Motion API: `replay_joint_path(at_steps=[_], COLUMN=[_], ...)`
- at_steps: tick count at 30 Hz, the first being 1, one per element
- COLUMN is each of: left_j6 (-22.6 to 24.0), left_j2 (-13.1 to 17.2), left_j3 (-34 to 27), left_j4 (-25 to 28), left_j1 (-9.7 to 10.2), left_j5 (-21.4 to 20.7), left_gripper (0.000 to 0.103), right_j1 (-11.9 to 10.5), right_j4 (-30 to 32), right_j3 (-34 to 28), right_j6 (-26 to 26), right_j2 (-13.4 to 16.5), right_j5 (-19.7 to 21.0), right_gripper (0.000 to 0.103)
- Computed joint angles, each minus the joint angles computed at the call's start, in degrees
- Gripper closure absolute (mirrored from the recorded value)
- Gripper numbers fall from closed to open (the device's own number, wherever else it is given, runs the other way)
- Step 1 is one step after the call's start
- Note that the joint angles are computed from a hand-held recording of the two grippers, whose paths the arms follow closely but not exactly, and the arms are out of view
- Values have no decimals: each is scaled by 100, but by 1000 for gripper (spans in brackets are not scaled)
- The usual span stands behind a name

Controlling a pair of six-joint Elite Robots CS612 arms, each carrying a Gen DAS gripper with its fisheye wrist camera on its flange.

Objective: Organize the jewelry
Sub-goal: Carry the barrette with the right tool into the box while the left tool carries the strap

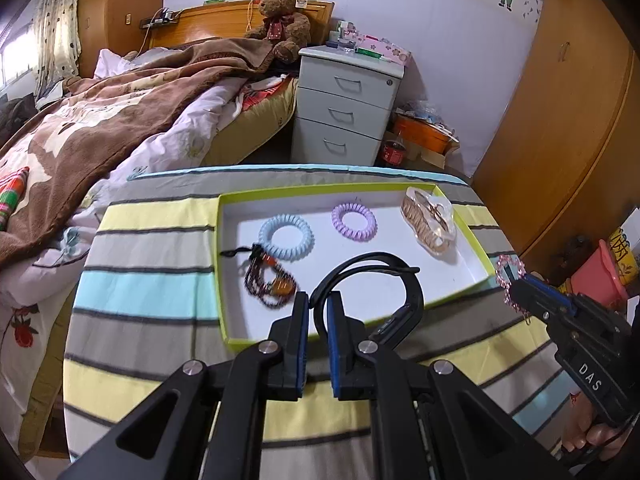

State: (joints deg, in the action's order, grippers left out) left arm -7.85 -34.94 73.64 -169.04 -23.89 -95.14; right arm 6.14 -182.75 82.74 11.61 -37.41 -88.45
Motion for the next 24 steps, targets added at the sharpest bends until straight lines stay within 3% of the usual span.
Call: replay_joint_path(at_steps=[8,24], left_j6=[-59,-99], left_j2=[302,701], left_j3=[-574,-1212], left_j4=[517,1255], left_j1=[-7,-62], left_j5=[-122,-181], left_gripper=[94,94], right_j1=[-115,-180], right_j4=[529,1527], right_j3=[-414,-914], right_j6=[-208,-767], right_j2=[223,478], right_j5=[405,590], right_gripper=[92,92])
